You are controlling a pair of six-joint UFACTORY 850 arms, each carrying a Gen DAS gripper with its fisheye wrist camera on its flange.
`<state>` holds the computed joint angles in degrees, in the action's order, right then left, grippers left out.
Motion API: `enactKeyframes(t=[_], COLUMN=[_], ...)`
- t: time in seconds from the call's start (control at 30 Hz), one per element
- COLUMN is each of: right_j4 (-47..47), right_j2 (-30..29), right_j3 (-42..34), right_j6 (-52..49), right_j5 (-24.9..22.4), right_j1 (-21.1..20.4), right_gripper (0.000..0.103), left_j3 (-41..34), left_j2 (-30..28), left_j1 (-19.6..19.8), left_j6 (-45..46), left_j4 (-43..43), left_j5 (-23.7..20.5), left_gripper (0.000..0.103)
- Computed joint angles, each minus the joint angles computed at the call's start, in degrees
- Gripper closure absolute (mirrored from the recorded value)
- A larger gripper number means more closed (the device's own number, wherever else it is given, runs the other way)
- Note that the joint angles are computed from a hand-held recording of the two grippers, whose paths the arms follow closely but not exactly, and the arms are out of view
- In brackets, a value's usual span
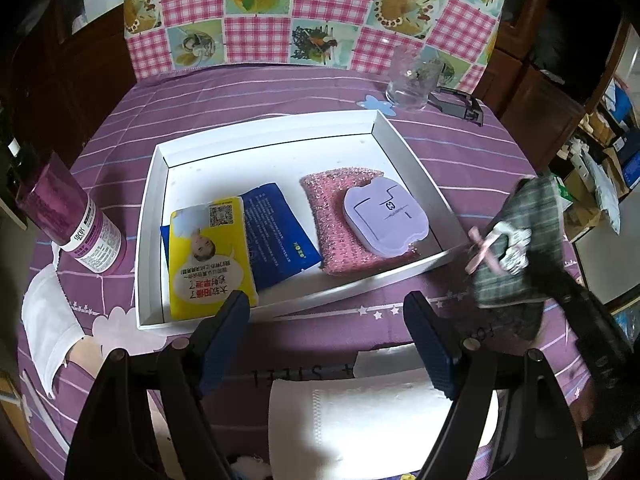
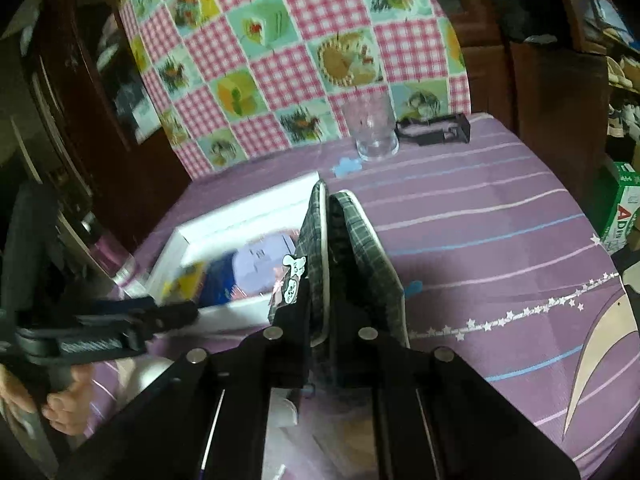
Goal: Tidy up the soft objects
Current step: 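Hold the green plaid pouch raised beside the table with the right gripper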
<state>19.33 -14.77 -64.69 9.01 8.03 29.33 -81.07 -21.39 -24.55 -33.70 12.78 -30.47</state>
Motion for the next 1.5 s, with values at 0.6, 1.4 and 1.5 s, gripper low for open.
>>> enactKeyframes(t=[0.6,1.4,1.5], right_j4=[-4.8,-5.3,-3.2], right_j2=[7.5,3.8,3.4], right_j3=[6.0,3.0,2.7], right_j6=[8.5,7.0,4.8], right_j5=[8.2,-1.2,-1.8], right_j1=[-0.5,-1.4,-1.4], right_gripper=[0.095,0.095,0.095], left_j3=[1.0,-0.4,-0.6], left_j2=[1.4,0.3,0.0], left_j1=[-2.0,-1.6,-1.5], left_j6=[3.9,4.3,4.0], left_j4=[-1.1,-1.9,-1.8], left_j5=[3.1,0.6,0.2], left_gripper=[0.023,0.023,0.023])
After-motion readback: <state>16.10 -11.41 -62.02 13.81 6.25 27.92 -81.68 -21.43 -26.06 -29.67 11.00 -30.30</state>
